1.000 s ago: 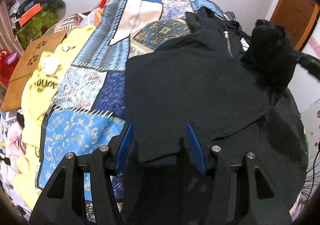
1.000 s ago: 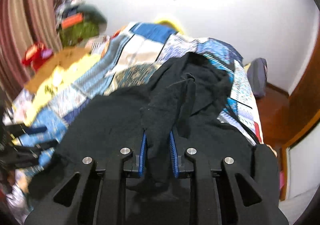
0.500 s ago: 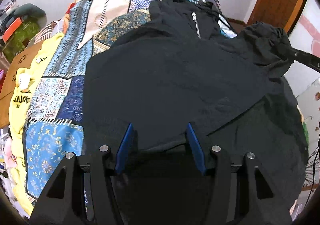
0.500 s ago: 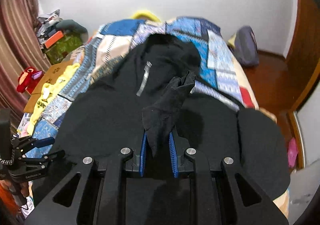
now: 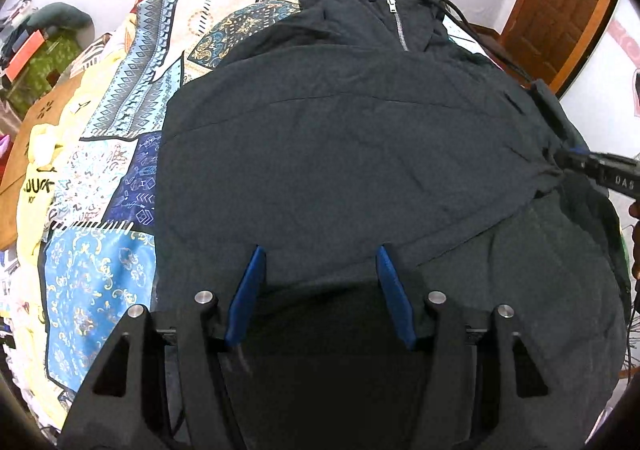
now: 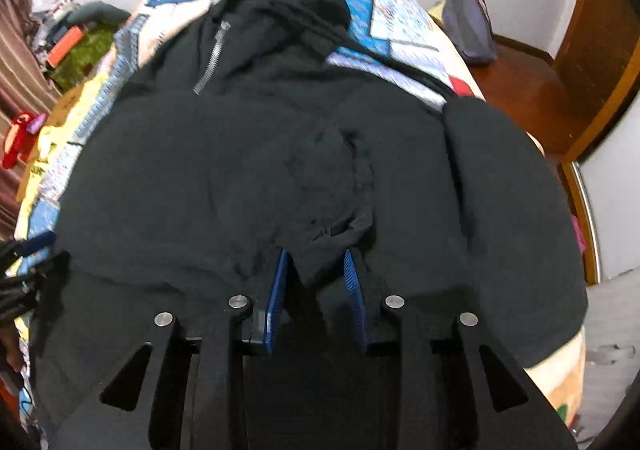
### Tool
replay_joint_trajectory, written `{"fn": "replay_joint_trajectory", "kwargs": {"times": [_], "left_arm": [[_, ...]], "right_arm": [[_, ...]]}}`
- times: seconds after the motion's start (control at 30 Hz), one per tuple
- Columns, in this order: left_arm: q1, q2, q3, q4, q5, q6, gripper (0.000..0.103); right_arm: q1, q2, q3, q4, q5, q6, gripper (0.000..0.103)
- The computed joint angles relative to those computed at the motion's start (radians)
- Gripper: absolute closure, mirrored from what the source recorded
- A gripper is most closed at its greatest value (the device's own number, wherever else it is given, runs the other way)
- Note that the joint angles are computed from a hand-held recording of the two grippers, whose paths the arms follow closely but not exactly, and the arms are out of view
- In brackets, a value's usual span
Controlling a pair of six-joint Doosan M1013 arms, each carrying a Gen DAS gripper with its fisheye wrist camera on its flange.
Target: Fold large clothes
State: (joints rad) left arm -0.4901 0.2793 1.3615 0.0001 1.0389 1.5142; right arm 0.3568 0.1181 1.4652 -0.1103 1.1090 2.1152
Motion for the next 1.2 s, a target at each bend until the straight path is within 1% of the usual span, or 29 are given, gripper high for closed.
{"fn": "replay_joint_trajectory", "kwargs": {"times": [0.17,0.2,0.27,0.33,0.37,0.4,0.43,0.47,0.5,0.57,0.67,0.77,0.8,0.83,0.9,1.0,1.1,1.2], "left_arm": [[-0.002,-0.004,-0.007,-0.008,0.010,0.002,0.045],[-0.005,-0.009,-0.007,-0.004,0.003,0.004,0.045],[-0.012,-0.018,-0.010,0.010,-0.016,0.001,0.045],[-0.018,-0.028,-0.015,0.014,-0.036,-0.002,0.045],[-0.019,-0.031,-0.019,0.013,-0.043,-0.002,0.045],[-0.021,-0.035,-0.022,0.013,-0.053,-0.004,0.044],[-0.024,-0.040,-0.028,0.012,-0.067,-0.006,0.044],[-0.027,-0.044,-0.031,0.013,-0.080,-0.010,0.041],[-0.028,-0.047,-0.034,0.014,-0.092,-0.012,0.037],[-0.033,-0.053,-0.038,0.013,-0.117,-0.016,0.035],[-0.037,-0.053,-0.052,-0.005,-0.133,-0.013,0.033],[-0.038,-0.048,-0.061,-0.039,-0.139,-0.006,0.031],[-0.040,-0.045,-0.064,-0.043,-0.138,-0.005,0.031],[-0.043,-0.042,-0.066,-0.042,-0.136,-0.006,0.031],[-0.049,-0.036,-0.068,-0.032,-0.131,-0.007,0.031],[-0.058,-0.025,-0.069,-0.012,-0.114,-0.014,0.031],[-0.055,-0.015,-0.069,-0.019,-0.098,-0.014,0.031],[-0.051,-0.009,-0.066,-0.015,-0.093,-0.025,0.031]], "right_arm": [[-0.014,-0.038,0.020,0.015,0.031,-0.013,0.076],[-0.016,-0.052,0.027,0.011,0.027,-0.008,0.076],[-0.023,-0.076,0.040,0.002,0.014,0.010,0.072],[-0.028,-0.104,0.052,-0.019,0.000,0.049,0.057],[-0.031,-0.122,0.062,-0.037,-0.013,0.079,0.053],[-0.035,-0.142,0.073,-0.058,-0.028,0.113,0.046],[-0.038,-0.154,0.081,-0.072,-0.037,0.137,0.044],[-0.047,-0.175,0.096,-0.090,-0.050,0.174,0.041],[-0.057,-0.194,0.109,-0.097,-0.060,0.204,0.039],[-0.077,-0.215,0.125,-0.096,-0.071,0.246,0.039],[-0.128,-0.249,0.167,-0.070,-0.073,0.289,0.039],[-0.179,-0.266,0.211,-0.011,-0.080,0.329,0.039],[-0.200,-0.271,0.231,0.017,-0.085,0.337,0.039],[-0.207,-0.271,0.239,0.030,-0.085,0.347,0.039],[-0.241,-0.274,0.277,0.087,-0.104,0.357,0.039],[-0.268,-0.268,0.304,0.135,-0.117,0.377,0.039],[-0.296,-0.258,0.330,0.182,-0.144,0.388,0.039],[-0.307,-0.260,0.346,0.195,-0.169,0.402,0.039]]}}
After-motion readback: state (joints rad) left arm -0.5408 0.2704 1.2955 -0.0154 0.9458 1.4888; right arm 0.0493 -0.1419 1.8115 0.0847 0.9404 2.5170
